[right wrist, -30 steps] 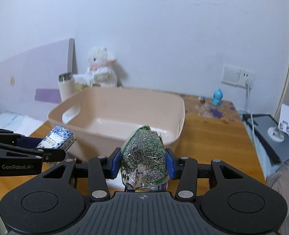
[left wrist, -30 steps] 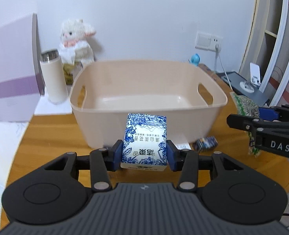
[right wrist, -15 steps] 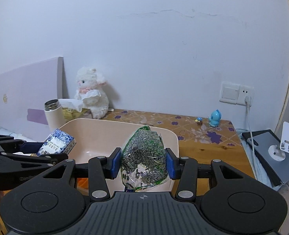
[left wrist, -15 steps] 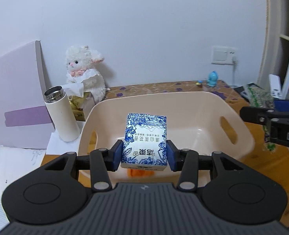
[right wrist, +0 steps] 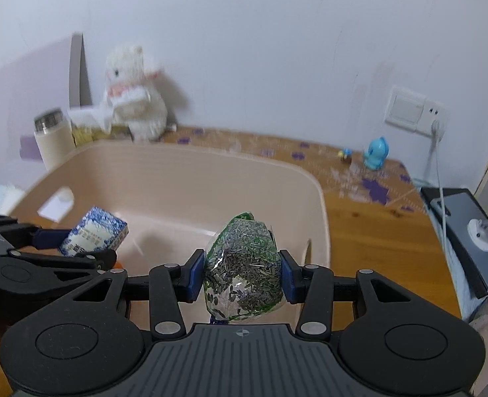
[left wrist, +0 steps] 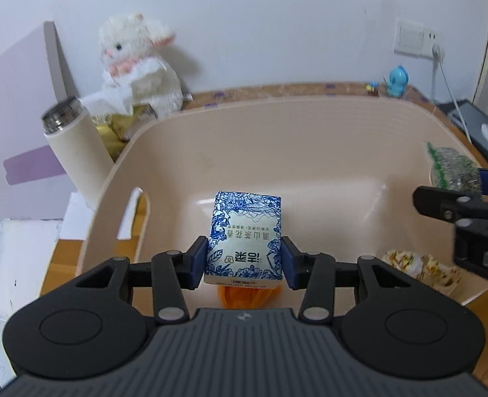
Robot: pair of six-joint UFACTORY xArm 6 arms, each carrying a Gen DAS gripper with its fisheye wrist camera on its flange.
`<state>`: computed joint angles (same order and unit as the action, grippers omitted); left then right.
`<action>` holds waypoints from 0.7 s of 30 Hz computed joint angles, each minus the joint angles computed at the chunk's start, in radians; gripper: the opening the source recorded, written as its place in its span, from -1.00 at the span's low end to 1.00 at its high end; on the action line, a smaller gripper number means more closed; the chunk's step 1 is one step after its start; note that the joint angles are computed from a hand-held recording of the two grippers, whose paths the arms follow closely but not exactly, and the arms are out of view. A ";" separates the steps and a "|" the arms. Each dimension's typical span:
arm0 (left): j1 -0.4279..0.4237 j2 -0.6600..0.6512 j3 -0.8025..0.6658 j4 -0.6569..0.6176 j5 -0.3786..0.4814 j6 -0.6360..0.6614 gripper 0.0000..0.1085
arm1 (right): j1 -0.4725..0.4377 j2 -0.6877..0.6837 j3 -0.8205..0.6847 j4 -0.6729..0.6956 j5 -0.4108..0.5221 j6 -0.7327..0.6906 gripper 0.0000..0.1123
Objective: Organize objects
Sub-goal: 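Carry both items over the basket and release them inside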
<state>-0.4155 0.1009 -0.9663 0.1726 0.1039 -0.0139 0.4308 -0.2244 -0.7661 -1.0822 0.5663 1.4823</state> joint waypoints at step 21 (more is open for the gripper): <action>0.011 -0.121 0.090 -0.251 -0.061 0.243 0.66 | 0.135 -0.164 0.058 -0.039 0.156 0.013 0.78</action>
<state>-0.4046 -0.0198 -0.8762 -0.0779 0.0426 0.2292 0.5654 -0.3885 -0.7083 -1.1213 0.7228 1.4953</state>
